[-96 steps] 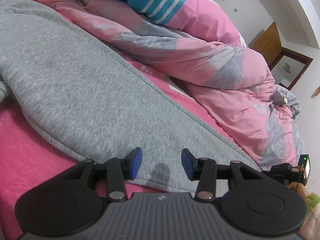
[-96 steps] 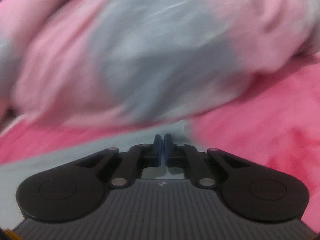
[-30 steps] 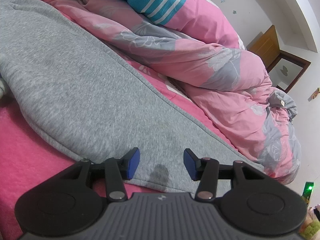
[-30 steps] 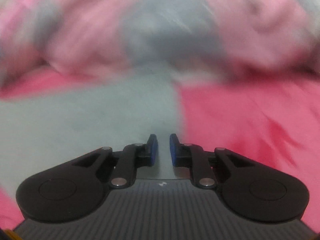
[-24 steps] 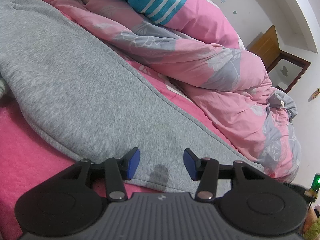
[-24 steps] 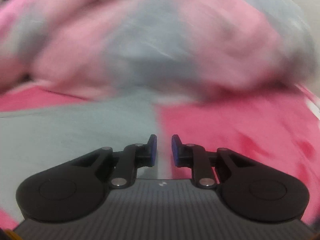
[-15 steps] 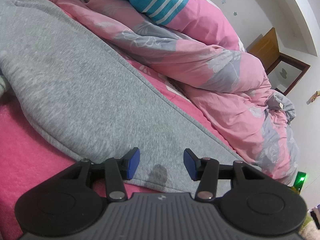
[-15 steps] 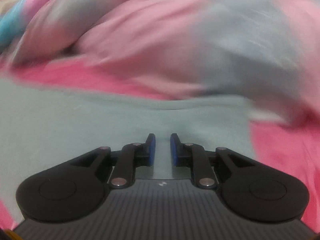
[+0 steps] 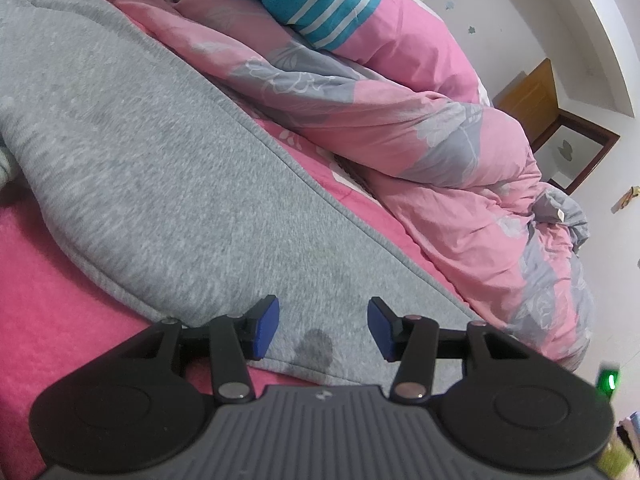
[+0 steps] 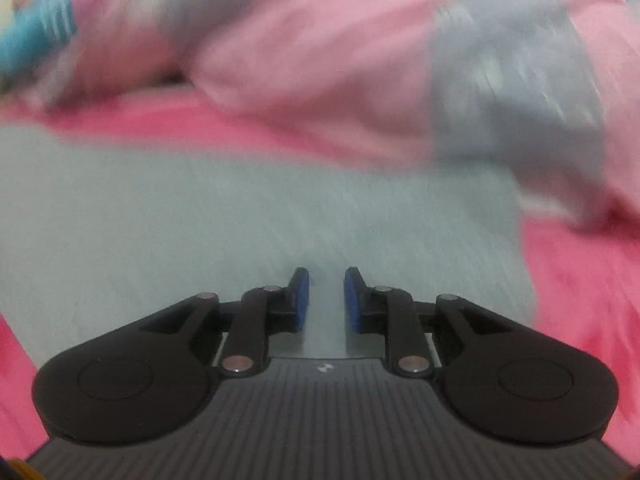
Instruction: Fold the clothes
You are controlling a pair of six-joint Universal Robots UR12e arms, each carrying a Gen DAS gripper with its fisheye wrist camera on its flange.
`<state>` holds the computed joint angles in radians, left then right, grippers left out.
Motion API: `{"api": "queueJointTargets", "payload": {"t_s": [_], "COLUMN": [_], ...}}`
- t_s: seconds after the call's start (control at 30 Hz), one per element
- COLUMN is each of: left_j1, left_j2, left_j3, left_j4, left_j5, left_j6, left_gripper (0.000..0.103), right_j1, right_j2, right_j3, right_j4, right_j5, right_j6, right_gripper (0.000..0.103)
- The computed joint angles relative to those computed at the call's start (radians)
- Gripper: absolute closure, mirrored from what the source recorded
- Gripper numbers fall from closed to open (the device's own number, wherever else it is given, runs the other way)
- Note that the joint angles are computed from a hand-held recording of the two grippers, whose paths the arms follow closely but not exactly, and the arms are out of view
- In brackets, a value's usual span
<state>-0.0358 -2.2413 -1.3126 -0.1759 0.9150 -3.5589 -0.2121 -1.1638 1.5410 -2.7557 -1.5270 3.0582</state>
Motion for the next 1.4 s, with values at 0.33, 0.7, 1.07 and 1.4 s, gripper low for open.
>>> {"api": "queueJointTargets", "payload": {"t_s": [0.33,0.7,1.07,1.4], "left_j1": [-0.001,-0.004,-0.008,0.048], "left_j2": [0.003,0.002,0.118,0.302], "left_j3": [-0.003,0.0,-0.102,-0.391], "left_j4": [-0.003,-0.001,-0.066,0.234], "left_j5": [0.006,0.003,-0.018,0.007], "left_j6": [0.007,0.017,0.137,0.236], "left_gripper": [0.051,0.047,0.032,0.026], "right_j1": [0.017,0.026,0.05,0.191], "right_j2": [-0.092,-0.08,-0.498,-0.374], "right_j3": [0.081,0.109,0.447,0.362], "right_j4": [-0.055,0.019,-0.182,-0.216], "right_j5": [-0.069,0.117,-0.001,0.022], "right_j6": [0.132,0.269,0.559,0.383], "right_gripper": [0.08,0.073,0.044,0.044]}}
